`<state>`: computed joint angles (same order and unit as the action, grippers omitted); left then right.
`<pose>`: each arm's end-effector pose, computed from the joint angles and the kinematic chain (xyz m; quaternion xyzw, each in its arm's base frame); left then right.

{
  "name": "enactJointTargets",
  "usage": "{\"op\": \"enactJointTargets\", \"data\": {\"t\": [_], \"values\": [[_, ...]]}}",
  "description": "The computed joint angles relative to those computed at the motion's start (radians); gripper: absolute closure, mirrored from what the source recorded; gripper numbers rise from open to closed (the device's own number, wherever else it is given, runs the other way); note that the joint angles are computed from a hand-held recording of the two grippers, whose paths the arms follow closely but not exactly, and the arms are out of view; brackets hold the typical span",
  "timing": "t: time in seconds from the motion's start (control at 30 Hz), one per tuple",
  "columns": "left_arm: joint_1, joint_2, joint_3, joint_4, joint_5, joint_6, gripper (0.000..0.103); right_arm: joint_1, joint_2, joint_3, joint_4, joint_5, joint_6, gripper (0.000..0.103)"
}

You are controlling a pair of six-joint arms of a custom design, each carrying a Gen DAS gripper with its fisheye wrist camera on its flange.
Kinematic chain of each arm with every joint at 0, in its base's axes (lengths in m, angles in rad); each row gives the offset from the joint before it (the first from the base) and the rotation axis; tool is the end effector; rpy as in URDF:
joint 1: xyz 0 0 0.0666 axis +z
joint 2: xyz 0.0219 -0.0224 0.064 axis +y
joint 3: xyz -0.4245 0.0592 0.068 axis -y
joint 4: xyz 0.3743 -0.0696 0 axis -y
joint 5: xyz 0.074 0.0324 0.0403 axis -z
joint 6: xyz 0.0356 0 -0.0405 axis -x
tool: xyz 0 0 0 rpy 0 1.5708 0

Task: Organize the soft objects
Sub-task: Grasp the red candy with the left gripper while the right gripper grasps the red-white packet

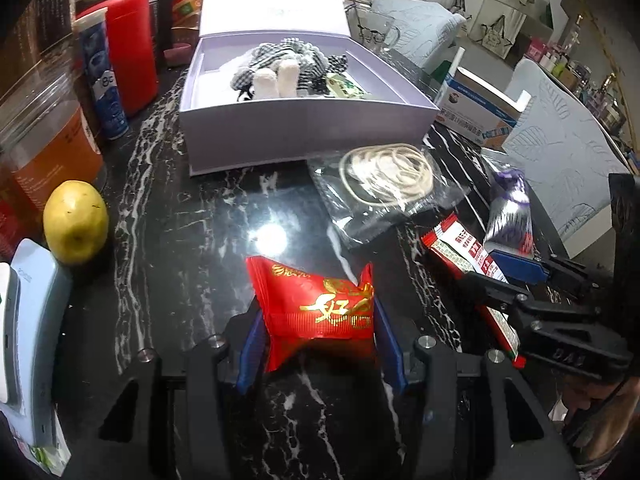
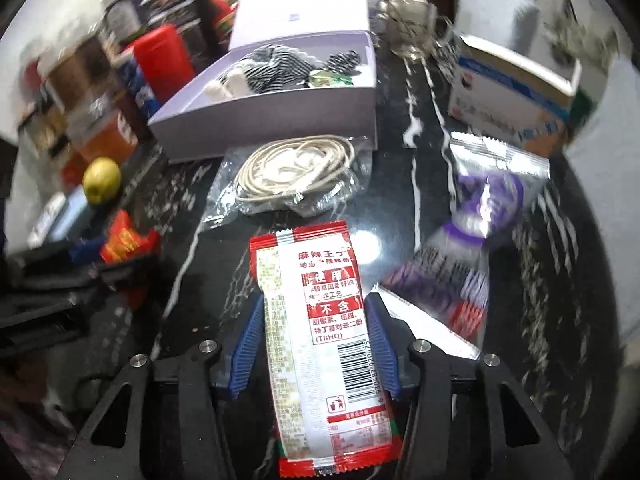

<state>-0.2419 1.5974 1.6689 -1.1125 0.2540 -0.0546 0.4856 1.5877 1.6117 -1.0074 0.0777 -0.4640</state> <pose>0.5115 -0.1358 0.4862 0.1742 0.9419 -0.1460 0.2471 0.4718 0.2454 0.4716 0.0009 0.9565 0.0992 0.2743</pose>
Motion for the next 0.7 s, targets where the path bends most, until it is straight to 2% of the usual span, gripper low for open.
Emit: {"op": "enactJointTargets", "data": {"t": [0.07,0.13,0.27,0.4,0.57,0.7], "values": [[-0.005,0.001,0.0,-0.004,0.007,-0.004,0.054,-0.006,-0.011,-0.014,0.008,-0.021,-0.028,0.05],[-0.009,0.006,0.004,-0.016,0.014,-0.008,0.054,-0.001,-0.016,-0.017,-0.006,-0.005,-0.028,0.047],[-0.015,0.013,0.011,-0.026,0.024,-0.014,0.054,0.013,-0.009,0.005,-0.078,0.053,-0.018,0.031],[-0.02,0.017,0.017,-0.03,0.026,-0.013,0.054,0.019,-0.025,-0.012,-0.088,0.063,-0.011,0.024],[-0.02,0.021,0.022,-0.034,0.021,-0.012,0.054,0.033,-0.011,0.005,-0.113,0.09,-0.005,0.018],[-0.018,0.025,0.024,-0.039,0.021,-0.008,0.054,0.046,0.002,0.019,-0.135,0.123,0.006,0.018]]}}
